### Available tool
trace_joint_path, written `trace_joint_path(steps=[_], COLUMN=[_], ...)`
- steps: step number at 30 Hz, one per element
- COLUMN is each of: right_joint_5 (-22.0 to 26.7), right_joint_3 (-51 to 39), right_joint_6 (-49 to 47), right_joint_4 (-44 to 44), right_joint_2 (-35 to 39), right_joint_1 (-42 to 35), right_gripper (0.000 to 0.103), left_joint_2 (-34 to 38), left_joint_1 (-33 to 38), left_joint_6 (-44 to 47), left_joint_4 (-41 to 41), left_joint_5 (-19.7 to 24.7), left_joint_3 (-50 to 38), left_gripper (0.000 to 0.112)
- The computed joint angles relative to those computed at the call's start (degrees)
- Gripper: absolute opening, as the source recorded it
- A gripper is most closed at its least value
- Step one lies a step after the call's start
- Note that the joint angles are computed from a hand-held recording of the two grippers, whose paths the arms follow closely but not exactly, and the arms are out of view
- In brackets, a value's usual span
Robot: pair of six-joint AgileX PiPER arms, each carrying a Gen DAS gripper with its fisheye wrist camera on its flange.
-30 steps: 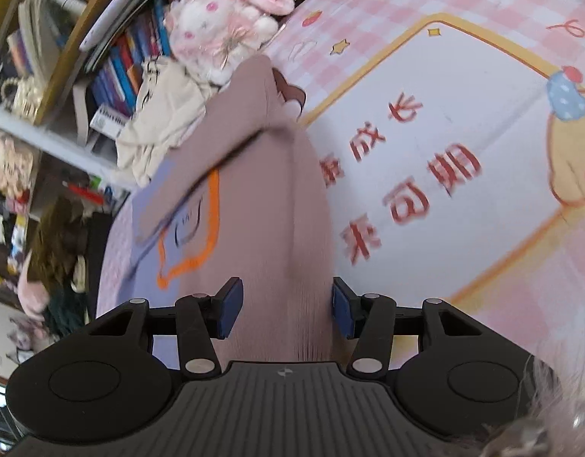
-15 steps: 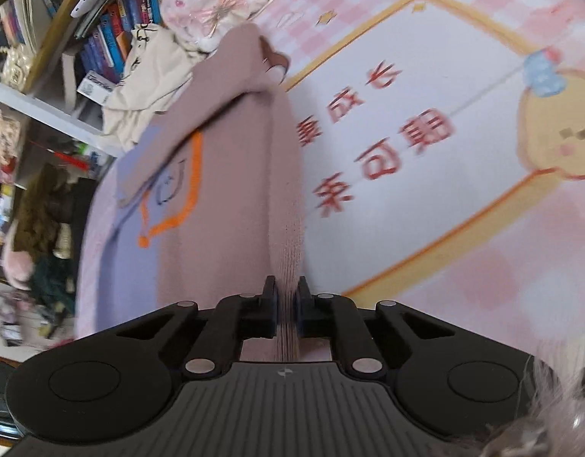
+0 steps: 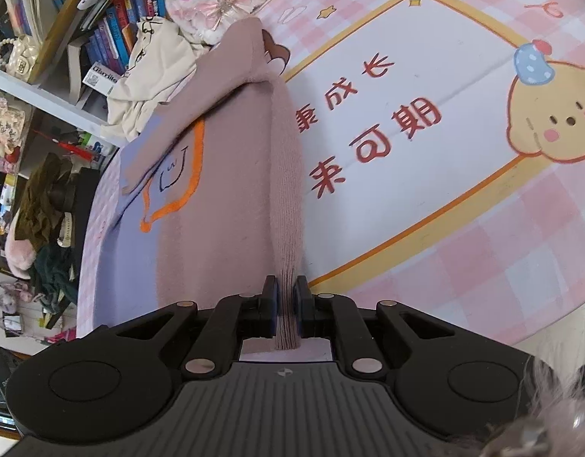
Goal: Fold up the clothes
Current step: 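Grasp the sweater hem with both grippers and lift it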
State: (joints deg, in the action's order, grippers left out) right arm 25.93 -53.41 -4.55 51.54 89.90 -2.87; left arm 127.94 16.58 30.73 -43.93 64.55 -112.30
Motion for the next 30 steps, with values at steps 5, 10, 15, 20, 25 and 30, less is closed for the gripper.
trace_joint_path(steps=[5,10,15,20,25,30], right_joint_5=[0.71,2.91,4.56,3.25,4.28,7.22], right_joint_3=[1.02,1.27,1.80,2.56,2.81,6.89], right_joint_6=[-6.42,-12.99,-15.97,-14.23,-12.12,-16.27], right_joint_4=[7.44,14.62,17.68,14.70,9.43,13.75], right_joint_2=[0.49,1.75,2.01,0.67,-1.38,-5.96], right_joint_1=[-0.93,-2.10,-3.01,-2.64,-3.08,-7.13], right_gripper=[0.009,0.009,0.009,0.006,0.006,0.006], left_joint_2=[-1.21,-1.18,-0.98,-0.70,-2.01,-5.73], left_joint_1=[-0.06,0.02,0.11,0.36,0.62,2.12], left_joint_6=[-0.14,0.43,0.41,-0.27,2.27,4.47], left_joint_4=[-0.67,-0.32,-0.22,0.86,2.45,-0.51], left_joint_5=[-1.52,-1.24,-0.96,-0.11,1.34,0.89], left_joint_3=[2.40,2.12,1.78,1.05,2.70,10.06], left_gripper=[0.028,0.028,0.028,0.013,0.004,0.004])
